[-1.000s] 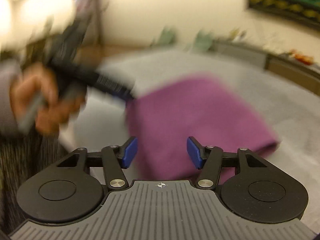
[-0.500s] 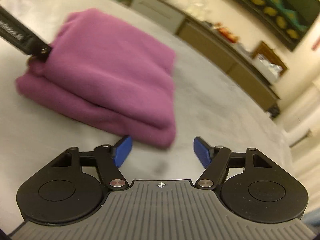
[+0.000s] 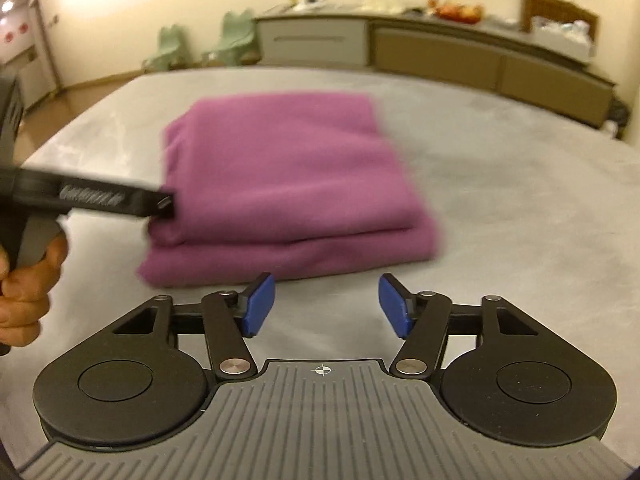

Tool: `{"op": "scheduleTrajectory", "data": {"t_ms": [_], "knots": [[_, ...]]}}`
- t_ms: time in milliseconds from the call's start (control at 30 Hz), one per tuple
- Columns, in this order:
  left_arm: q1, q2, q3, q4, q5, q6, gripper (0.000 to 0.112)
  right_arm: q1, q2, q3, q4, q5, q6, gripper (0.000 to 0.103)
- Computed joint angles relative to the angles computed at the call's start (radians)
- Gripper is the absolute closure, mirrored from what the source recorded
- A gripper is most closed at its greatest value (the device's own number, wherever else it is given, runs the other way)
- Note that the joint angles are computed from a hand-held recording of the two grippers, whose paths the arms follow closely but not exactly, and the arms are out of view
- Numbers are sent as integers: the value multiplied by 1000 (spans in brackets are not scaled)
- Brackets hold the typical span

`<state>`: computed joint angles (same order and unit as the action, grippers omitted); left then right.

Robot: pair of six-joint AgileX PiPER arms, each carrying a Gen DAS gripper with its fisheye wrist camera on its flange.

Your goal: Fold clothes

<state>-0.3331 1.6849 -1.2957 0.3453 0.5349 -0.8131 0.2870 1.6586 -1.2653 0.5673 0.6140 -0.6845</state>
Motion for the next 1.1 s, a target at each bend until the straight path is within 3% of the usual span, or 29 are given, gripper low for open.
{"op": "scheduleTrajectory", "data": {"t_ms": [100, 200, 300, 367, 467, 533, 600, 667, 733, 800, 867, 967, 1033, 1100], "knots": [[-42, 16, -32, 247, 105, -206, 47, 110, 28, 0, 95, -31, -65, 38], [-46, -12, -31, 285, 173, -225, 53, 158, 19, -22, 85, -5, -74, 42], [-67, -76, -8, 326, 221, -258, 57, 64, -13, -38, 120, 34, -53, 42], [-81, -103, 3, 343, 187, -262, 57, 0, -28, -41, 141, 29, -24, 42], [-80, -93, 8, 258, 120, -169, 56, -64, 6, -28, 215, -54, -24, 41], [-71, -43, -1, 223, 133, -137, 57, -79, 48, -35, 256, -49, -54, 49], [-55, -36, 23, 211, 106, -147, 46, -52, 107, -68, 147, -23, 19, 54], [-29, -78, 61, 169, 71, -140, 51, -14, 94, -49, 54, -61, 62, 54], [2, -133, 91, 100, 52, -105, 56, 7, 76, -90, -69, -13, 178, 55], [20, -197, 128, 106, 38, -154, 57, 17, 16, -64, -70, -54, 192, 55], [47, -213, 111, 84, 30, -133, 57, 42, -16, -30, -50, -161, 158, 54], [90, -108, -32, 43, 34, -31, 57, 85, 9, -32, 58, -276, 57, 52], [139, 6, -151, -85, 31, 120, 56, 130, 68, -82, -26, -317, 120, 52], [180, 119, -265, -162, 59, 204, 58, 166, 134, -147, -176, -289, 258, 52]]}}
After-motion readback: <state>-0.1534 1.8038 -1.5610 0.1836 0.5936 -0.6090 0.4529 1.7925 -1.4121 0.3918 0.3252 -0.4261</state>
